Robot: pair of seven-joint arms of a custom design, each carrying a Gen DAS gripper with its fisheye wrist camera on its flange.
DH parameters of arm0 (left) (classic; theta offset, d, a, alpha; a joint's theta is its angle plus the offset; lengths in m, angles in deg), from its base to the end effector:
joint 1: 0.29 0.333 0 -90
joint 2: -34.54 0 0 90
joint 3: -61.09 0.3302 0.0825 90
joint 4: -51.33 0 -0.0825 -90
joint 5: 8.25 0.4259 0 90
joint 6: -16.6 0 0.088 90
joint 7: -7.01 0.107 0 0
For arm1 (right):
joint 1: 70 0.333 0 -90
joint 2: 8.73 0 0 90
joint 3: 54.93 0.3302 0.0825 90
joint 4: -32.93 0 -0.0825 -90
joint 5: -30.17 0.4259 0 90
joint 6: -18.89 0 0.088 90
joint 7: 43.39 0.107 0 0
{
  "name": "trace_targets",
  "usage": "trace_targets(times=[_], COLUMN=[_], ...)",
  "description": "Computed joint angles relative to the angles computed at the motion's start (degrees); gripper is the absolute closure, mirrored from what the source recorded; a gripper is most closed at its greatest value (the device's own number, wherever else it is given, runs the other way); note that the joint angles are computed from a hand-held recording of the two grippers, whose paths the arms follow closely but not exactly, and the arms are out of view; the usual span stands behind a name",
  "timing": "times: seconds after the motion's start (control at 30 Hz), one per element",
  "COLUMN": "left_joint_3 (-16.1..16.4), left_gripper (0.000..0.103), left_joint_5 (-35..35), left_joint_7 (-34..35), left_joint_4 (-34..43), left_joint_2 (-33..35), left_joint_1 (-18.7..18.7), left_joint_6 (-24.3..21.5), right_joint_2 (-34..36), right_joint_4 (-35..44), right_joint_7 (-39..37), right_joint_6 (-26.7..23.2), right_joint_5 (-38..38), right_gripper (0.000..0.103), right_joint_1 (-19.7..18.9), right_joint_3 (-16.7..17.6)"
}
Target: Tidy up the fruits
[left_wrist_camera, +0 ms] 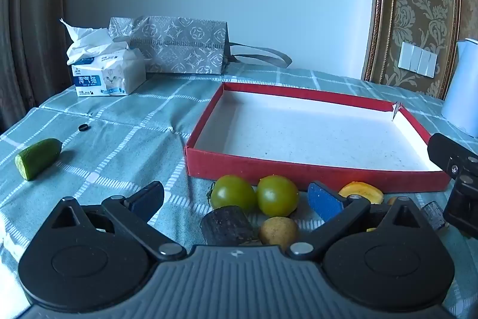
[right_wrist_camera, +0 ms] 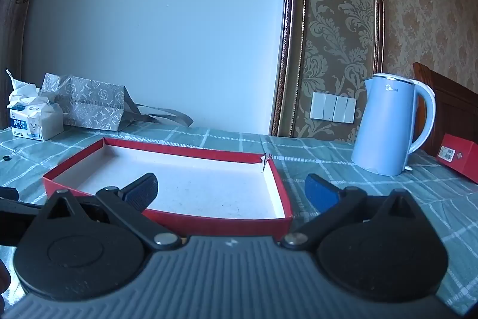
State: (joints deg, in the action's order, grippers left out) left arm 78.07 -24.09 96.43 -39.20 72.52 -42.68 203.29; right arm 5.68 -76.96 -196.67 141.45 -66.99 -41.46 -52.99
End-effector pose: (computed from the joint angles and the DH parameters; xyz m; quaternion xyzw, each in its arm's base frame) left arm 0.6987 -0.3629 0.3784 -0.5124 0.6976 -0.4199 0.2730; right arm 0.6015 0.3033 0.3903 -0.4343 0.6504 -0.5511 0.2907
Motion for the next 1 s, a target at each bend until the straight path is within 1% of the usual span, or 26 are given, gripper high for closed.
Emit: trace_targets(times=[0.07,0.1,0.13,0.2,0.27,0.33,0.37,0.43,0.47,0.5,0.6,0.73,0.8,1.0], left_joint_3=[0.6,2.2,1.9,3.7,2.0,3.6,5.0,5.7,6.8,7.3,7.8,7.8,8.3,7.1], left_gripper=[0.0,0.0,0.0,0.0,0.0,0.0,0.0,0.0,0.0,0.0,0.0,0.0,0.0,0.0], left_joint_5=[-0.4,1.9,0.2,1.3,2.9,3.8,3.6,3.5,3.3,3.0,2.3,2.1,2.2,2.1], left_joint_7=[-0.7,-3.0,-1.6,-3.7,-4.1,-5.2,-5.9,-6.2,-6.5,-6.5,-6.5,-7.0,-7.5,-6.3], left_joint_4=[-0.2,1.0,1.5,0.8,1.2,0.5,0.1,-0.1,-0.4,-0.4,-0.5,-0.3,-0.4,-0.5], left_joint_2=[-0.2,0.5,0.8,0.8,0.5,0.8,0.8,0.8,1.0,1.1,1.1,1.3,1.3,1.2], left_joint_1=[-0.4,-1.1,-0.8,-2.2,-0.4,-1.4,-2.7,-3.0,-3.9,-4.1,-4.2,-3.7,-4.1,-3.2], left_joint_6=[-0.1,-3.2,-3.4,-2.7,-3.1,-1.8,-1.7,-1.3,-1.0,-0.9,-1.0,-1.5,-1.5,-0.5], right_joint_2=[0.0,-0.1,-0.1,-0.2,-0.2,0.0,0.0,-0.1,-0.4,-0.5,-1.0,-0.9,-0.8,-0.8], right_joint_4=[0.0,0.0,0.1,0.1,0.2,-0.1,-0.2,-0.3,-0.5,-0.6,-1.1,-1.2,-1.1,-1.2], right_joint_7=[-0.1,-0.2,-0.2,-0.3,-0.5,0.3,0.6,1.8,2.3,2.6,3.7,4.4,4.4,4.2], right_joint_6=[0.1,0.1,0.1,0.0,0.4,0.6,0.7,1.3,1.8,2.2,3.7,3.3,3.2,3.0], right_joint_5=[0.1,0.3,0.3,0.4,0.8,0.5,0.5,0.3,0.3,0.3,0.6,0.4,0.4,0.6], right_gripper=[0.0,0.0,0.0,0.0,0.0,0.0,0.0,0.0,0.0,0.0,0.0,0.0,0.0,0.0], right_joint_1=[0.0,0.0,0.0,0.0,-0.2,-0.2,-0.2,-0.4,-0.5,-0.6,-1.2,-1.3,-1.3,-1.3], right_joint_3=[0.0,0.0,0.0,0.0,0.0,0.0,0.0,-0.1,-0.1,-0.1,-0.1,0.0,0.0,0.0])
